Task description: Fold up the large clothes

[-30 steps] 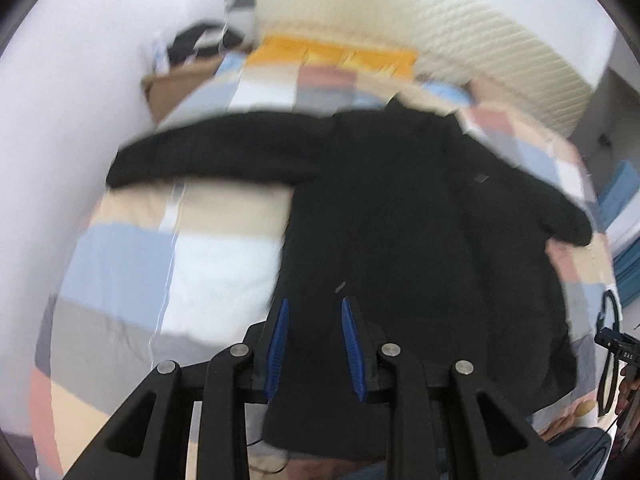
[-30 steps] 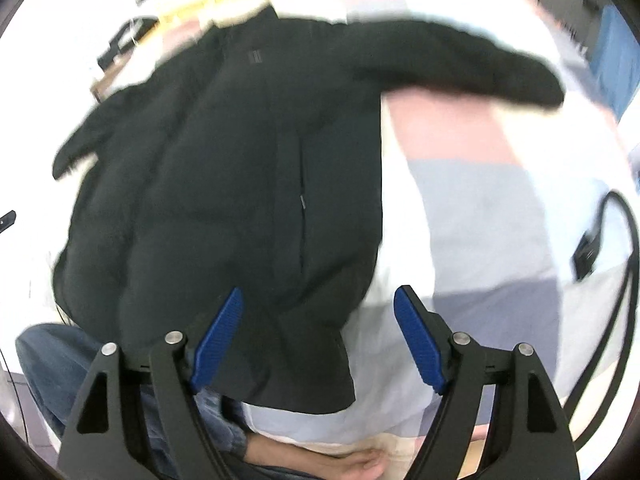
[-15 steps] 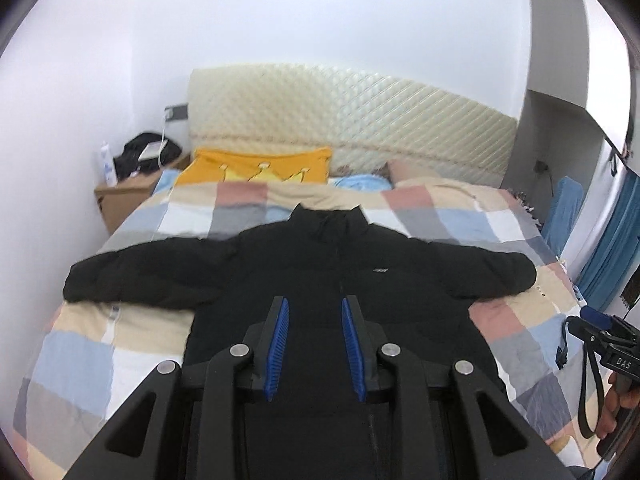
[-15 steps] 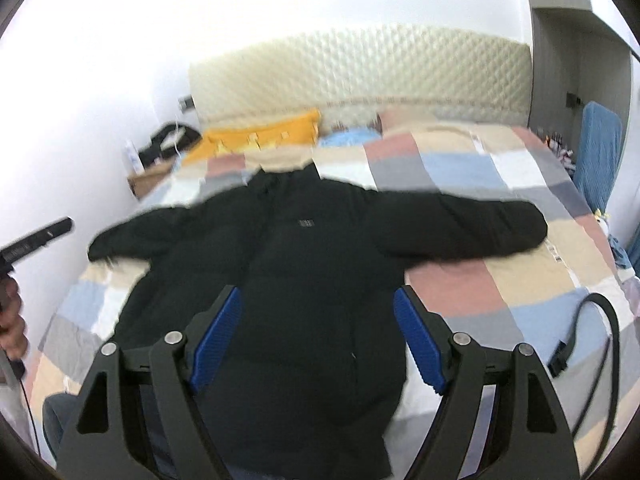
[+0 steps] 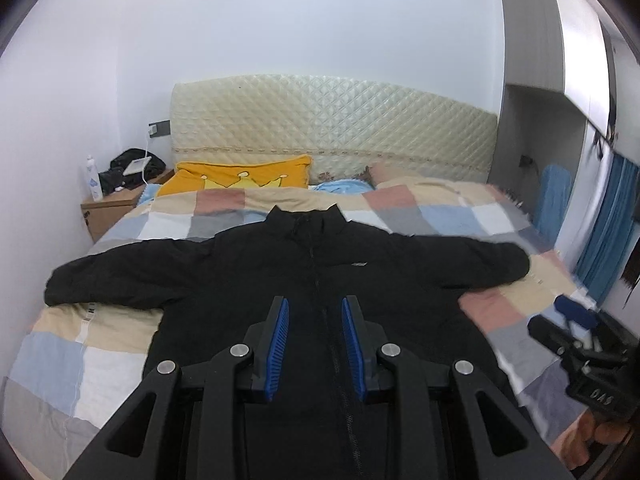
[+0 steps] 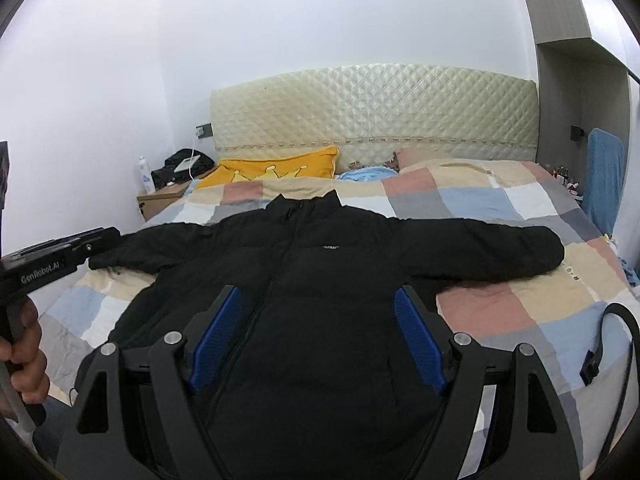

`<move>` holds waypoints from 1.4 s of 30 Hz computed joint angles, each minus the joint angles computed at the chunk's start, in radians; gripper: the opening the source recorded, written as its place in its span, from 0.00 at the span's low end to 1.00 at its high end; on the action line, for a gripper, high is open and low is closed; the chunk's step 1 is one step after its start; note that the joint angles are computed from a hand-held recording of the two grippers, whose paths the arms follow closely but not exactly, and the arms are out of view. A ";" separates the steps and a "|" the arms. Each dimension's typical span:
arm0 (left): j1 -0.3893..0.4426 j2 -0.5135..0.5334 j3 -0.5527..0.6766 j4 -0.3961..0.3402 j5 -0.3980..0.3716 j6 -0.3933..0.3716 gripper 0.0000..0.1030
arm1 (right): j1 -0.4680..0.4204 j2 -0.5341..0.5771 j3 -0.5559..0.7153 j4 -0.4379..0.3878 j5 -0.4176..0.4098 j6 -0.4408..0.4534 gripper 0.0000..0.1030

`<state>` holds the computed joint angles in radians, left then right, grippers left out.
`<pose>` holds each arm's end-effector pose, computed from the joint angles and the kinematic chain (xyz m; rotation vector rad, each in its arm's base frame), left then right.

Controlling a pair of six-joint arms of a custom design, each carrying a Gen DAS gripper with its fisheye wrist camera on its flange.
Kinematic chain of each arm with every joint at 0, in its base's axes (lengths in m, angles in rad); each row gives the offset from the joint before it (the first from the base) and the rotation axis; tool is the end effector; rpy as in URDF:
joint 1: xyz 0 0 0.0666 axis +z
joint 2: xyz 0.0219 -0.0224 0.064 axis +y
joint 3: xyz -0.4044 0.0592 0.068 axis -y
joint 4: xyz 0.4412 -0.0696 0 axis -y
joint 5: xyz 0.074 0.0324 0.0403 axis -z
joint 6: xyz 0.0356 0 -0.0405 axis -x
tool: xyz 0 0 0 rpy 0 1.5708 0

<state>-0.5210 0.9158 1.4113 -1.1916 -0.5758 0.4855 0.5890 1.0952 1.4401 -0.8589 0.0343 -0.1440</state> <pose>0.2672 -0.1315 0.6358 -0.2558 2.1242 0.0719 0.3399 0.2252 0.6164 -0.4451 2.0631 0.4077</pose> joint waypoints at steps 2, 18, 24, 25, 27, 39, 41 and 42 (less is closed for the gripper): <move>-0.005 -0.001 -0.017 -0.001 -0.012 -0.002 0.27 | 0.008 0.001 -0.012 0.012 -0.001 -0.002 0.77; 0.026 -0.050 -0.127 0.036 0.062 0.021 0.27 | -0.043 0.014 -0.063 0.033 0.052 -0.021 0.77; 0.039 -0.044 -0.129 0.032 0.077 0.030 0.27 | -0.143 0.080 0.028 -0.005 0.039 -0.005 0.77; 0.043 -0.044 -0.131 0.033 0.082 0.031 0.27 | -0.164 0.095 0.047 -0.009 0.033 -0.008 0.77; 0.064 -0.049 -0.142 0.053 0.127 0.028 0.27 | -0.196 0.126 0.085 -0.015 0.038 0.005 0.77; 0.150 -0.004 -0.162 0.064 0.218 0.017 0.27 | -0.477 0.489 0.390 -0.098 -0.038 -0.196 0.78; 0.166 0.005 -0.162 0.072 0.244 0.024 0.27 | -0.516 0.553 0.436 -0.133 -0.071 -0.304 0.78; 0.169 0.007 -0.162 0.074 0.248 0.029 0.27 | -0.542 0.584 0.448 -0.130 -0.129 -0.378 0.78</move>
<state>-0.3519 0.9231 1.2489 -1.1171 -0.3275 0.5142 0.0471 1.6791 1.8883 -0.9891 -0.0951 -0.5219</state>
